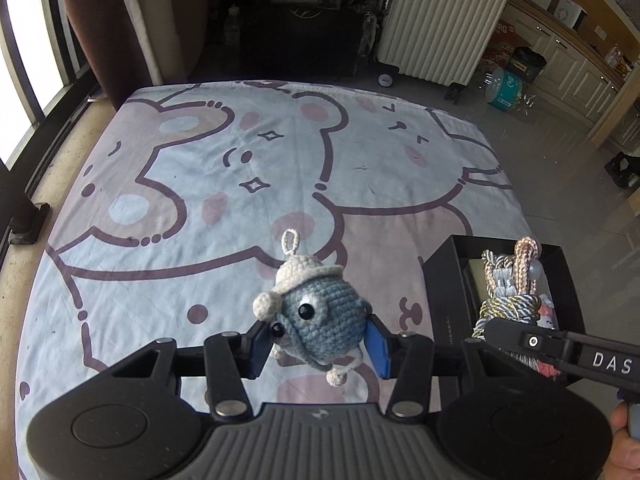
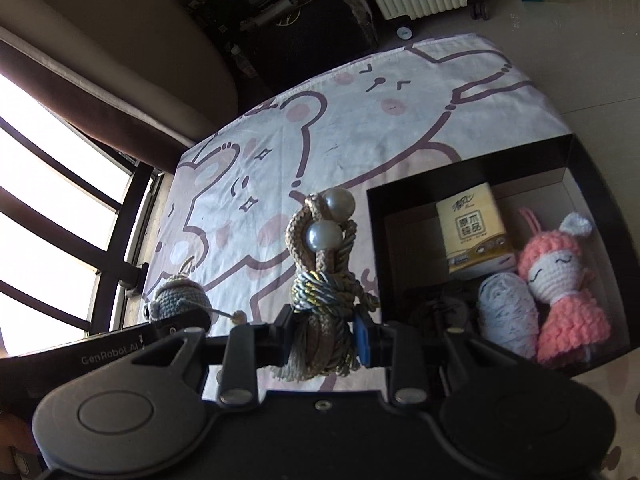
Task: Organize objects
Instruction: 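Lift the keychain and grey doll and carry them over the black box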
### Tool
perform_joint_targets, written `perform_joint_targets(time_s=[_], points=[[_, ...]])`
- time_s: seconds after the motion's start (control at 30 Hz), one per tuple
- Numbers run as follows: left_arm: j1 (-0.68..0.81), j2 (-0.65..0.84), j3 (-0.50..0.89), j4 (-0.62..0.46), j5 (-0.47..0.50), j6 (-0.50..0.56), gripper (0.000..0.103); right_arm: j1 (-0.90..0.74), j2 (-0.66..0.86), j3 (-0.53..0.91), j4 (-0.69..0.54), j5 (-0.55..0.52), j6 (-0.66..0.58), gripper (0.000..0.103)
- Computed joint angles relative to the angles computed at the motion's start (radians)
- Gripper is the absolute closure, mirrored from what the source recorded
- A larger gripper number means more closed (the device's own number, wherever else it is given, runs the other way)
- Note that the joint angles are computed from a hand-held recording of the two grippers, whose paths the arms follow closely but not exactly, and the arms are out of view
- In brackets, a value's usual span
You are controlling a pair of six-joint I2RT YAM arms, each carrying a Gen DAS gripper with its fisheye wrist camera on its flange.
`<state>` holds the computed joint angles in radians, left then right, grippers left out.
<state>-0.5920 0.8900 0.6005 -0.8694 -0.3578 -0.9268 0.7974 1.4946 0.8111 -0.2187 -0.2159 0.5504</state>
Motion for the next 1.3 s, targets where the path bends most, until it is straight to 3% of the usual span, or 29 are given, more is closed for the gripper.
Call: perform_joint_targets(time_s=[0.5, 0.7, 0.9, 1.3], points=[[-0.133, 0.296, 0.36, -0.006, -0.086, 0.046, 0.053, -0.193, -0.128, 0.133, -0.256, 0.037, -0.124, 0.072], [-0.151, 0.418, 0.468, 0.038, -0.097, 0.099, 0.053, -0.275, -0.132, 0.179, -0.292, 0.032, -0.145, 0.072], [-0.146, 0.507, 0.465, 0.156, -0.063, 0.169, 0.053, -0.34, -0.092, 0.168, -0.249, 0.006, -0.111, 0.072], [-0.07, 0.618, 0.321, 0.39, 0.051, 0.263, 0.053, -0.387, 0.048, 0.088, -0.098, -0.025, -0.02, 0.072]])
